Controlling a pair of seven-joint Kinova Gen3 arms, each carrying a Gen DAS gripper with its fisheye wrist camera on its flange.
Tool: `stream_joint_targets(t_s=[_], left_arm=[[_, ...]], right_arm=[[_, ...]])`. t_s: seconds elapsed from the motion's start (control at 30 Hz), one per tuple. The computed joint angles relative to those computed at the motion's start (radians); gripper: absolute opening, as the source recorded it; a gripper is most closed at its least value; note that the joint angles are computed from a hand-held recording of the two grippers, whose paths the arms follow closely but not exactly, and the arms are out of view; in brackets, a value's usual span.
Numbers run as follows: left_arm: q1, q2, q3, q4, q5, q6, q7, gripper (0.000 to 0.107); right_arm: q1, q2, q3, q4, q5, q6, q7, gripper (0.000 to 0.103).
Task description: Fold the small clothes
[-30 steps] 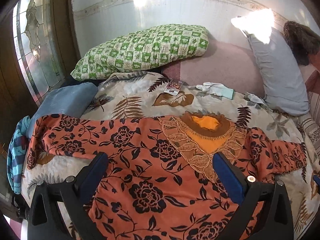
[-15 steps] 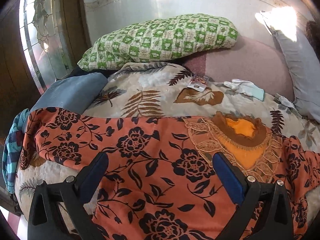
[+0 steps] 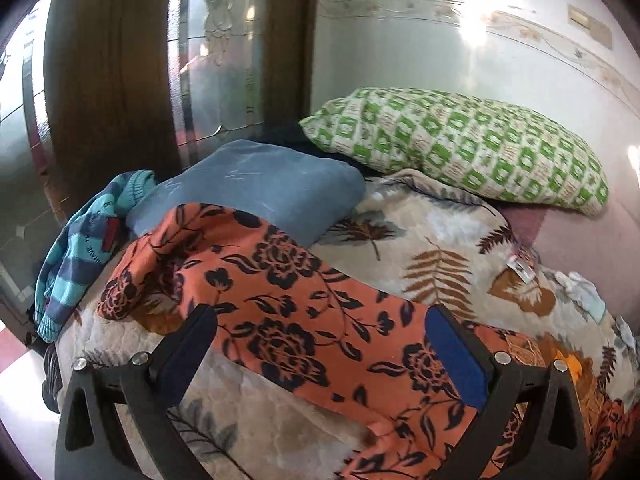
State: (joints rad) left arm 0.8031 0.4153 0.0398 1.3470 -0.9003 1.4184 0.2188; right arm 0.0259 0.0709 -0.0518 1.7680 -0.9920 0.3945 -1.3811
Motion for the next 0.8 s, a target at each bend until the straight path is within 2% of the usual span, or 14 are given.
stream_joint_targets(t_s=[0.2,0.27,0.33,0.37,0.4,0.43,0.5,0.53,0.57,0.63,0.7,0.73,0.8], left_arm=[[-0.085,-0.115,0.008,0.181,0.045,-0.043,0.100,0.103],[-0.110,-0.137,0.018,0.219,0.048,-0.030,0.130,0.103],[-0.142,-0.166,0.030,0.260,0.058,-0.041,0.158,0.103],[-0.158,-0.178,0.036,0.276,0.065,-0.050,0.170,0.103],[-0.174,-0.190,0.043,0.292,0.072,-0.060,0.184,0.103],[-0.188,-0.199,0.049,0.305,0.079,-0.069,0.194,0.103],[-0.214,-0.210,0.061,0.319,0.093,-0.085,0.197,0.103],[-0.223,-0.212,0.067,0.322,0.096,-0.089,0.194,0.103],[-0.230,-0.212,0.071,0.322,0.099,-0.086,0.188,0.103],[-0.240,-0.209,0.076,0.315,0.109,-0.069,0.175,0.103],[-0.250,-0.216,0.074,0.320,0.124,-0.059,0.189,0.103],[-0.255,-0.229,0.073,0.334,0.133,-0.059,0.213,0.103],[-0.270,-0.260,0.074,0.369,0.155,-0.070,0.268,0.103]], right_arm=[[-0.252,0.120,-0.172,-0.108,0.038,-0.151,-0.098,0.007],[-0.344,0.190,-0.189,-0.144,0.091,-0.193,-0.180,0.007],[-0.437,0.271,-0.175,-0.196,0.130,-0.184,-0.261,0.007],[-0.483,0.300,-0.158,-0.216,0.168,-0.168,-0.302,0.012],[-0.530,0.321,-0.134,-0.225,0.208,-0.146,-0.342,0.013],[-0.576,0.347,-0.106,-0.244,0.249,-0.110,-0.367,0.019],[-0.669,0.410,-0.030,-0.311,0.330,-0.034,-0.399,0.039],[-0.715,0.429,0.011,-0.335,0.371,-0.003,-0.417,0.065],[-0.746,0.436,0.034,-0.348,0.412,0.011,-0.427,0.073],[-0.753,0.433,0.024,-0.340,0.477,0.007,-0.406,0.073],[-0.709,0.408,-0.030,-0.329,0.495,-0.007,-0.351,0.073],[-0.706,0.384,-0.032,-0.309,0.520,-0.028,-0.346,0.073],[-0.747,0.327,0.019,-0.239,0.601,-0.103,-0.385,0.073]])
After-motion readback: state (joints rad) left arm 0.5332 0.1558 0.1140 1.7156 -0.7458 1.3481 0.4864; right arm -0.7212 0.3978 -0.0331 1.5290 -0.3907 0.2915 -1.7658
